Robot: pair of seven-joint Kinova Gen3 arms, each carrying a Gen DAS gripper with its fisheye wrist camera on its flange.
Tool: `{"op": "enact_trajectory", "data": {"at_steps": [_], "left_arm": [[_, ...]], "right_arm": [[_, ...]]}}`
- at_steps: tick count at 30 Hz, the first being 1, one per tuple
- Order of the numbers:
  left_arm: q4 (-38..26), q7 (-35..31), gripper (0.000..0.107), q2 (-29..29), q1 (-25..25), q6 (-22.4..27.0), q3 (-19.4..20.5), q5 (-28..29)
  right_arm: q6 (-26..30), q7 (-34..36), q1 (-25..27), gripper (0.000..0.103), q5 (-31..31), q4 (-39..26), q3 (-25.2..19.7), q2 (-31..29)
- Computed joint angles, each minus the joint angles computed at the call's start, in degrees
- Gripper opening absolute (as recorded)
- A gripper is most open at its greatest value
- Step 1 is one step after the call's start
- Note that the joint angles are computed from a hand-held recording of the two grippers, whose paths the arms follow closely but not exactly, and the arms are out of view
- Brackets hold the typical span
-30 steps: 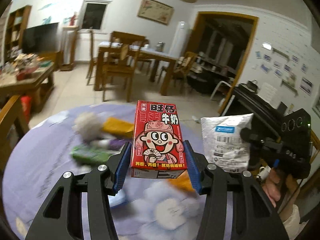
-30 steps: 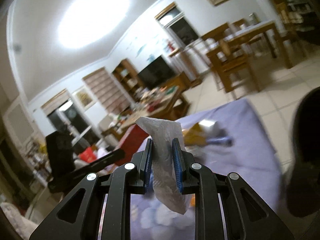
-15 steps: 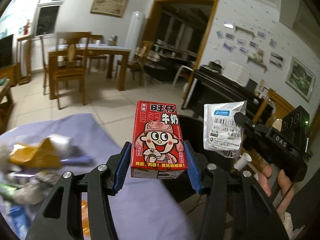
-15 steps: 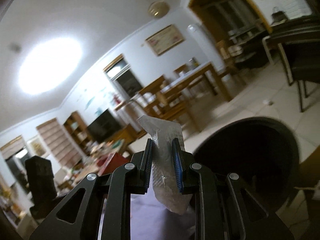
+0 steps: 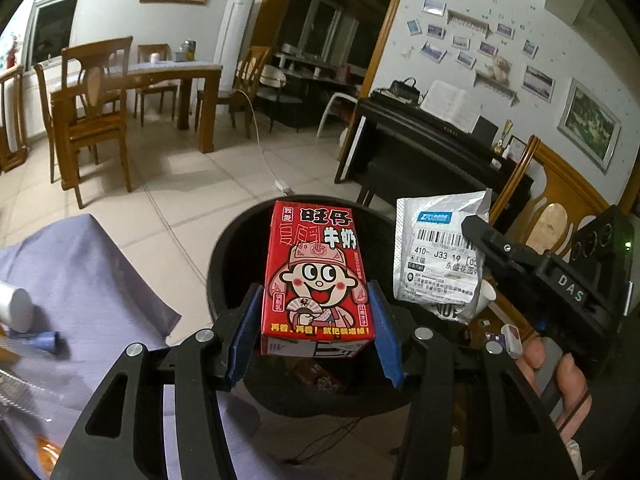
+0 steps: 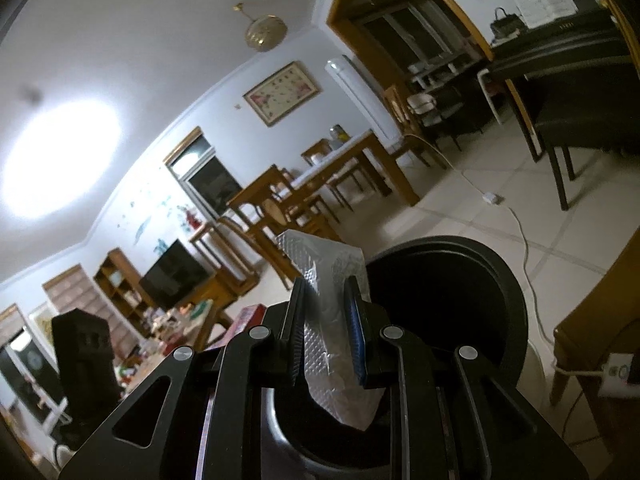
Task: Collect trash
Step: 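Carry the box and wrapper over the black bin and open both tools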
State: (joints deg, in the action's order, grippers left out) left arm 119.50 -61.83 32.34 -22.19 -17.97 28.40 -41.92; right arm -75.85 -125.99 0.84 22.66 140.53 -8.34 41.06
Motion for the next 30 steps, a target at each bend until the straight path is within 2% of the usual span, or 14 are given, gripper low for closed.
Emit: {"op": "enact_trajectory", "data": {"at_steps": [5, 12, 16, 17, 18, 19, 21, 23, 28, 30], "left_arm": [[-1.68, -0.91, 0.051, 1.28, 1.38, 2.49, 0.34, 1.11], [-4.06, -5.3, 0.051, 2.76, 3.49, 5.62, 1.14, 6.07], [-5.37, -7.47, 0.053, 3.66, 3.37, 7.38, 2.48, 9.01], [-5.93, -7.85, 0.053, 4.09, 2.78, 8.51, 3.5, 9.44], [-6.66, -8.23, 0.055, 4.32, 2.66, 10.0, 4.25, 10.11], [-7.07, -8.36, 0.066, 4.35, 2.84, 10.84, 4.21, 10.59], [-6.61, -9.91, 0.084, 3.76, 4.2, 9.9, 2.66, 13.26], [-6.19, -11.43, 0.084, 2.91, 5.18, 9.38, 1.39, 15.16], [-4.34, -14.67, 0.085, 0.81, 2.97, 9.54, 3.0, 18.17], [-2.89, -15.77, 0.086, -0.54, 2.72, 8.66, 2.4, 19.4]], "right_arm": [[0.97, -0.83, -0.3, 0.021, -0.3, -1.36, -0.18, 1.15], [1.12, -1.39, -0.56, 0.021, -0.51, -1.5, -0.44, 1.85], [2.05, -2.79, 0.57, 0.021, 1.47, -2.59, -0.41, 2.5], [2.79, -3.57, 1.24, 0.024, 2.8, -3.07, -0.35, 2.44], [3.65, -4.35, 2.23, 0.037, 4.24, -3.74, -0.68, 2.7], [3.58, -4.93, 2.44, 0.053, 4.75, -3.83, -0.53, 2.86], [2.8, -4.98, 2.32, 0.064, 3.4, -3.07, -0.74, 2.58], [3.28, -4.87, 1.91, 0.064, 3.01, -2.88, -0.61, 2.03], [4.5, -4.14, 0.72, 0.064, 2.42, -2.43, -0.63, 0.79], [5.14, -3.82, -0.1, 0.064, 2.01, -2.36, -0.85, 0.1]]}}
